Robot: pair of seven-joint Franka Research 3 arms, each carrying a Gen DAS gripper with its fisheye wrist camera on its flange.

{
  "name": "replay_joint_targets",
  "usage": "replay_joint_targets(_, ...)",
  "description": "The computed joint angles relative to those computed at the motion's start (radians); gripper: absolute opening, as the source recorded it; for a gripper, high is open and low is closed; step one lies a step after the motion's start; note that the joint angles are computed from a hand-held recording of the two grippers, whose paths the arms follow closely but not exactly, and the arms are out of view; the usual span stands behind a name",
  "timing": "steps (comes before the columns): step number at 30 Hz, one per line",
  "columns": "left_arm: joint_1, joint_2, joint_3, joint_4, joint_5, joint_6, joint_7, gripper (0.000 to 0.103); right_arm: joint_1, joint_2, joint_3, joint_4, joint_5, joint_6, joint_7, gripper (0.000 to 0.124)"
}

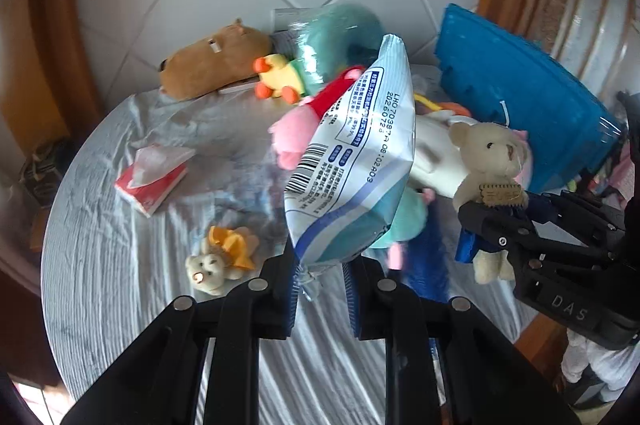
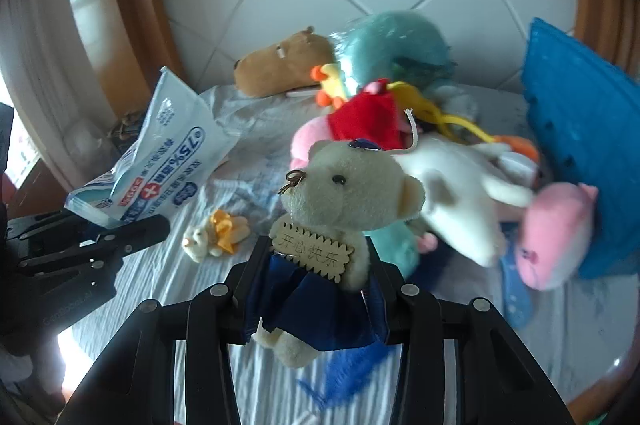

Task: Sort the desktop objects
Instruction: 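Lift the wipes packet and teddy bear and carry both over the blue crate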

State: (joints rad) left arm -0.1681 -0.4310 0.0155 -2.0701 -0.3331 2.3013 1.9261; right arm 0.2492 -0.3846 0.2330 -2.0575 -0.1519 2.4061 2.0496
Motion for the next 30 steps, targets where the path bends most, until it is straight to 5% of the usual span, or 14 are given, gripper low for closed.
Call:
replay_joint_targets(7, -0.069, -0.054, -0.054, -0.02, -0.01, 0.013, -0.017, 0.019, -0.048, -0.157, -0.013, -0.091, -0.012, -0.039, 0.014, 0.042)
replay_joint_targets(17, -0.182, -0.068, -0.196, -0.02, 0.091, 0.053, -0.26, 0.019, -0.135, -0.433, -0.116, -0.272, 0.065, -0.102, -0.174, 0.042)
replay_joint_targets(30, -0.338, 0.139, -0.366, 0.213, 0.278, 0.082, -0.485, 0.019, -0.387, -0.663, -0.292, -0.376, 0.13, -0.212, -0.461, 0.042)
